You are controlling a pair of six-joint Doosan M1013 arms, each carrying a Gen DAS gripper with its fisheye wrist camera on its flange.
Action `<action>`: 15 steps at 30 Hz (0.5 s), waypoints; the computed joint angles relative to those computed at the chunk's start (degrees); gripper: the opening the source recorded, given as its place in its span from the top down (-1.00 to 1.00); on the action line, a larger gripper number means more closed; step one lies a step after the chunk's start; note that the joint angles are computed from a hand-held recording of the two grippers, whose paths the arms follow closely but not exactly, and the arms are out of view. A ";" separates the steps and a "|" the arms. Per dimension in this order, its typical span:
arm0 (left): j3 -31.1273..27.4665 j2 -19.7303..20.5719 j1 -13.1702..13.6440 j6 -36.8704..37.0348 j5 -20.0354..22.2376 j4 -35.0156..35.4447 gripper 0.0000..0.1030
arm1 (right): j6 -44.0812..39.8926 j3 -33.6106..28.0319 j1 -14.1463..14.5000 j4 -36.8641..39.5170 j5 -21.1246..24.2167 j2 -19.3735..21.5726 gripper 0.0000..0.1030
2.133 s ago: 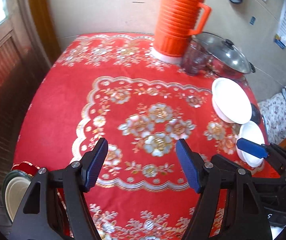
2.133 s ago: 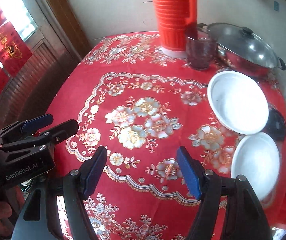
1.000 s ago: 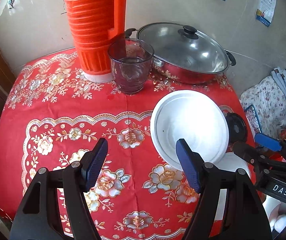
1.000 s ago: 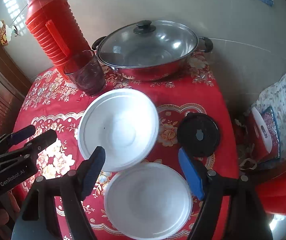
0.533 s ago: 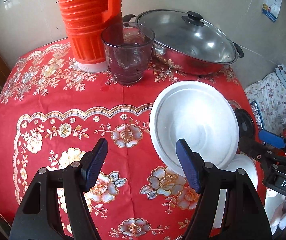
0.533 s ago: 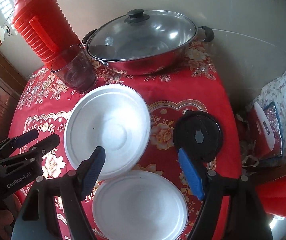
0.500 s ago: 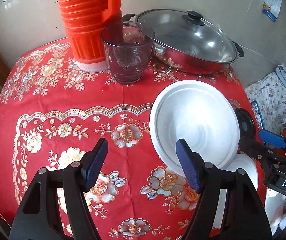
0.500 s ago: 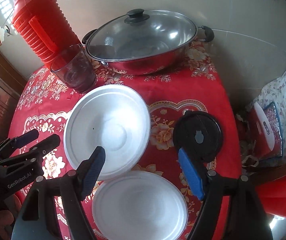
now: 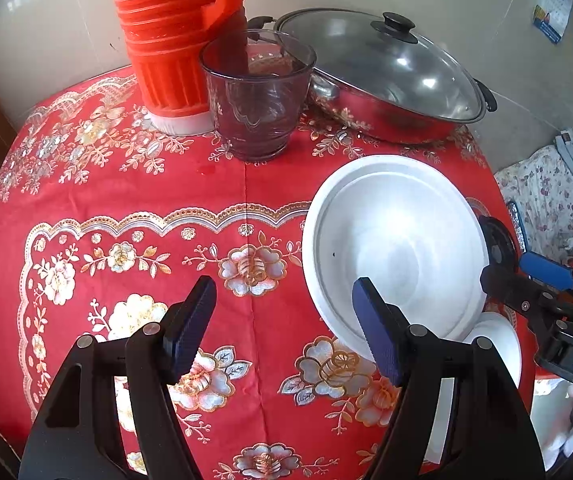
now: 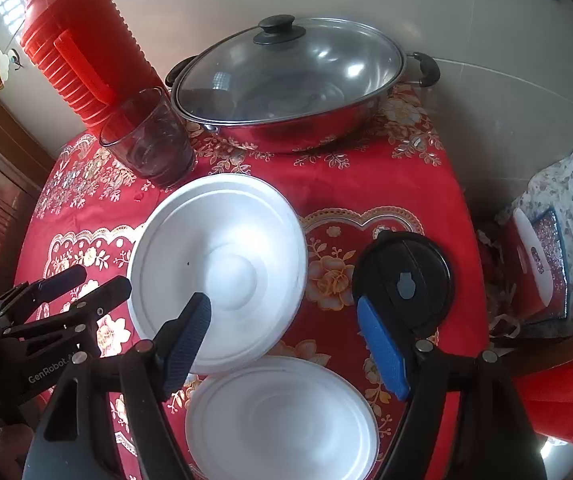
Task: Organize plates and bowls
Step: 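Bring both grippers to the rim of the white plate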
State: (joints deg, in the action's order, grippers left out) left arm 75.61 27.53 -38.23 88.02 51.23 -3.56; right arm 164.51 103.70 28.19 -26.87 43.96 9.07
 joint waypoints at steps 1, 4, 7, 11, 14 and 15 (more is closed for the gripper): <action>-0.12 0.13 -0.01 -0.02 0.24 -0.05 -0.39 | -0.28 -0.02 -0.11 0.27 -0.08 0.07 -0.47; -0.22 0.35 -0.02 -0.07 0.30 -0.14 -0.39 | -0.56 -0.02 -0.25 0.40 -0.23 0.19 -0.47; -0.49 0.70 -0.06 -0.05 0.73 -0.13 -0.39 | -0.77 0.16 -0.48 0.83 -0.78 0.24 -0.47; -0.77 1.08 -0.02 -0.25 1.16 -0.27 -0.39 | -1.71 0.21 -0.80 1.60 -1.07 0.54 -0.47; -0.97 1.35 -0.04 -0.46 1.34 -0.18 -0.39 | -3.03 0.27 -1.34 2.66 -1.61 0.76 -0.47; -0.99 1.40 -0.06 -0.44 1.44 -0.22 -0.39 | -3.14 0.27 -1.38 2.77 -1.63 0.80 -0.47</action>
